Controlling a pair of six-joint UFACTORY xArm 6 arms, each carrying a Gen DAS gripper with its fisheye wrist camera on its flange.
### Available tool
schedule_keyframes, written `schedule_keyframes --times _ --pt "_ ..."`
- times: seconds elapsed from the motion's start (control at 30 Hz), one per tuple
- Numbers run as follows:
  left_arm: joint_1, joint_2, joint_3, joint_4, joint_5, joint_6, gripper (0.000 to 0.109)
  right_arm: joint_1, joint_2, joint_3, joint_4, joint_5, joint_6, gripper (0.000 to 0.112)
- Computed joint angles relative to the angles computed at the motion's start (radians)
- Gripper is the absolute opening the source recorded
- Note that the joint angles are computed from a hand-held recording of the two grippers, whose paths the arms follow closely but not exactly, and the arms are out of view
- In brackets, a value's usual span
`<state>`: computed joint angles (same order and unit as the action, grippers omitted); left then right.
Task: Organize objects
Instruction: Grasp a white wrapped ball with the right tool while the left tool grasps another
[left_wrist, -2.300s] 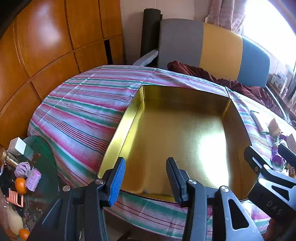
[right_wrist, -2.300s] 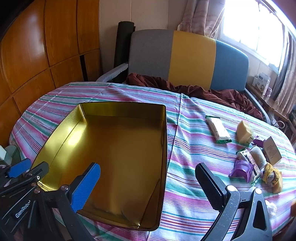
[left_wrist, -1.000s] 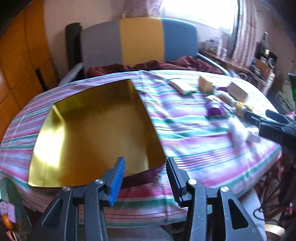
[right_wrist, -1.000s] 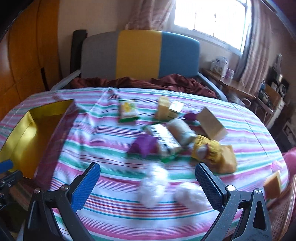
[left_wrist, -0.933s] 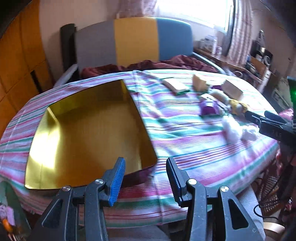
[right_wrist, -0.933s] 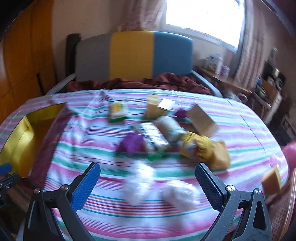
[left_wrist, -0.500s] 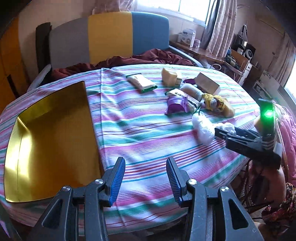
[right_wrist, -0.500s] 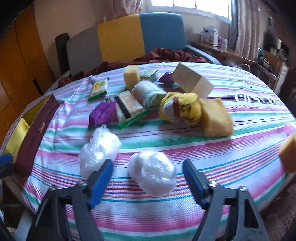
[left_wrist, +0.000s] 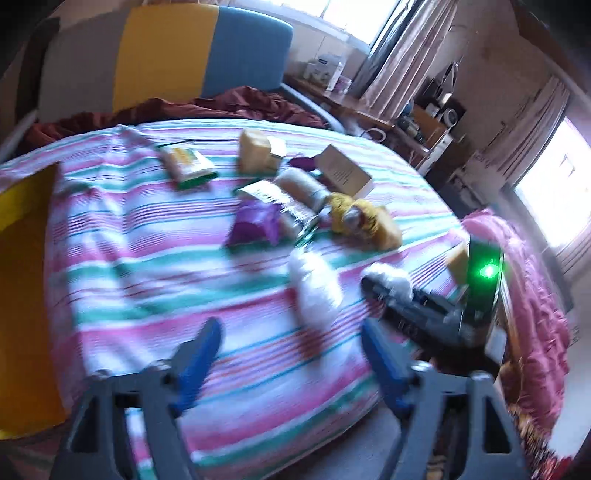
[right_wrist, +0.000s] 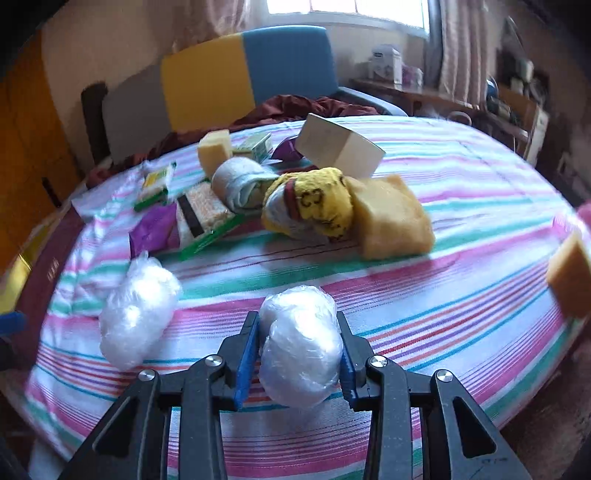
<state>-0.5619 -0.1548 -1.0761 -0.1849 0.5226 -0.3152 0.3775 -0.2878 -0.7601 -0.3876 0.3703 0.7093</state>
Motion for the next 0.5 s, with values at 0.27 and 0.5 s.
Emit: schedule_keyframes --times 0.27,0.5 --pt "-0.027 0.206 -0.172 0.082 -0.005 -0.035 0.086 -0.013 -0.001 -0.004 -0.05 0.018 0.06 0.038" --pt "-0.03 0.272 -0.192 0.044 -0.01 0.035 0.036 -0.013 0.0 -0.002 -0.089 0.024 0.073 0.038"
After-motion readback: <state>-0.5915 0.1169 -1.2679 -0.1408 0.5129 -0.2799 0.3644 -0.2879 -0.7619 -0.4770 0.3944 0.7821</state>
